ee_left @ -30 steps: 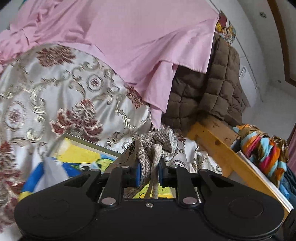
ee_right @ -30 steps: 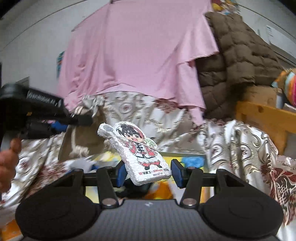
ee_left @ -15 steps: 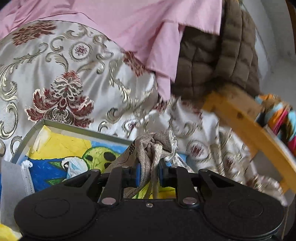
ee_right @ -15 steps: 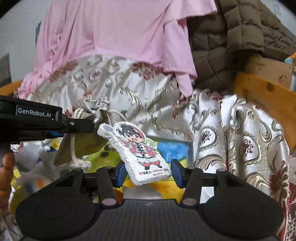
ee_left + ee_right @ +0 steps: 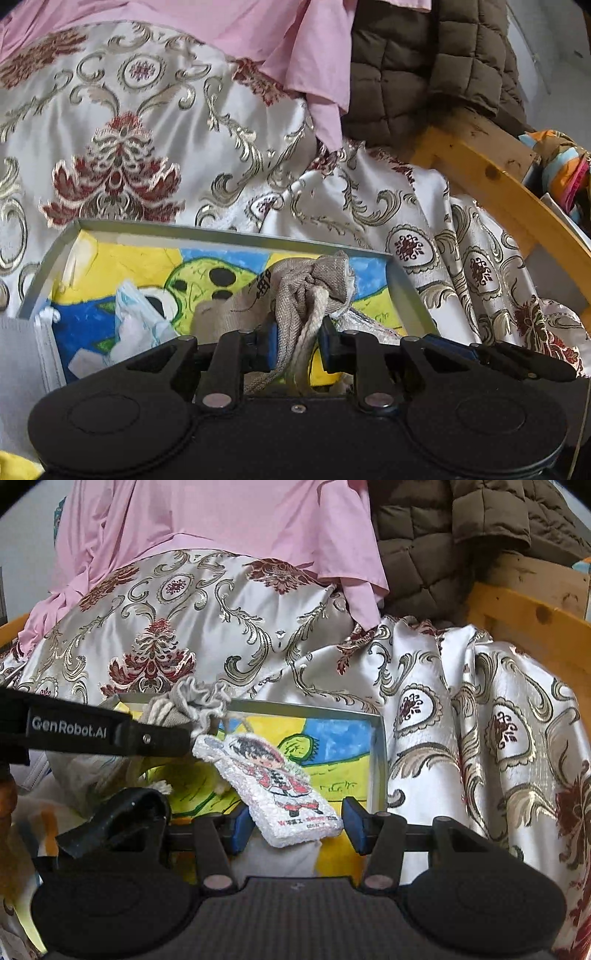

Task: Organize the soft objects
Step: 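Carry the drawstring bag with the left tool while the right tool carries the card to the tray, then open the right tool to drop the card in the tray while the left tool releases the bag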

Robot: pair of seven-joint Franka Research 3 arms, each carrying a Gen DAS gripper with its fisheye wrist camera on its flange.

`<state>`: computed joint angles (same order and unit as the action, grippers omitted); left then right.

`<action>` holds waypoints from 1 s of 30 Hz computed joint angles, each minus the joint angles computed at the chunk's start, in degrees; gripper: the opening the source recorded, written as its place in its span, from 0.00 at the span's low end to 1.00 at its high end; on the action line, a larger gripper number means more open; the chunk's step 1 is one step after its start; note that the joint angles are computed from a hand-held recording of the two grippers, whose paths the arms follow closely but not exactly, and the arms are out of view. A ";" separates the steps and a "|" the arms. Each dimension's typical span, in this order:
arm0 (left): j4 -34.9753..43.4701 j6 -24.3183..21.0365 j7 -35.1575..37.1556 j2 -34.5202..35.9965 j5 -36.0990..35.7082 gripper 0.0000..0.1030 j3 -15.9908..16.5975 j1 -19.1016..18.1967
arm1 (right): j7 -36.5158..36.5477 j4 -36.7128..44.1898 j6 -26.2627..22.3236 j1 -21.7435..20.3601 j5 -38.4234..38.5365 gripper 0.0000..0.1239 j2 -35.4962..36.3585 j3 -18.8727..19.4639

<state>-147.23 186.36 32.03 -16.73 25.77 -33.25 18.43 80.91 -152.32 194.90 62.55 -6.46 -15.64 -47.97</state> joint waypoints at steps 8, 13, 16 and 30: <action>0.18 -2.03 -0.20 0.58 -0.21 0.30 6.57 -7.01 | -0.28 -0.35 -0.57 -0.21 0.79 0.48 -0.84 -0.05; -0.07 -2.61 -1.33 0.03 0.73 0.37 7.87 -8.40 | -2.32 -1.20 -0.32 -0.35 2.33 0.56 -2.47 0.43; -0.50 -2.21 -2.96 -0.46 0.67 0.43 7.67 -8.18 | -3.12 -1.77 0.34 -2.45 3.35 0.63 -2.66 2.70; -4.23 -0.38 -9.01 -7.57 -0.89 0.66 1.38 -1.91 | 3.90 -4.34 4.76 -12.37 -3.25 0.79 -4.64 9.94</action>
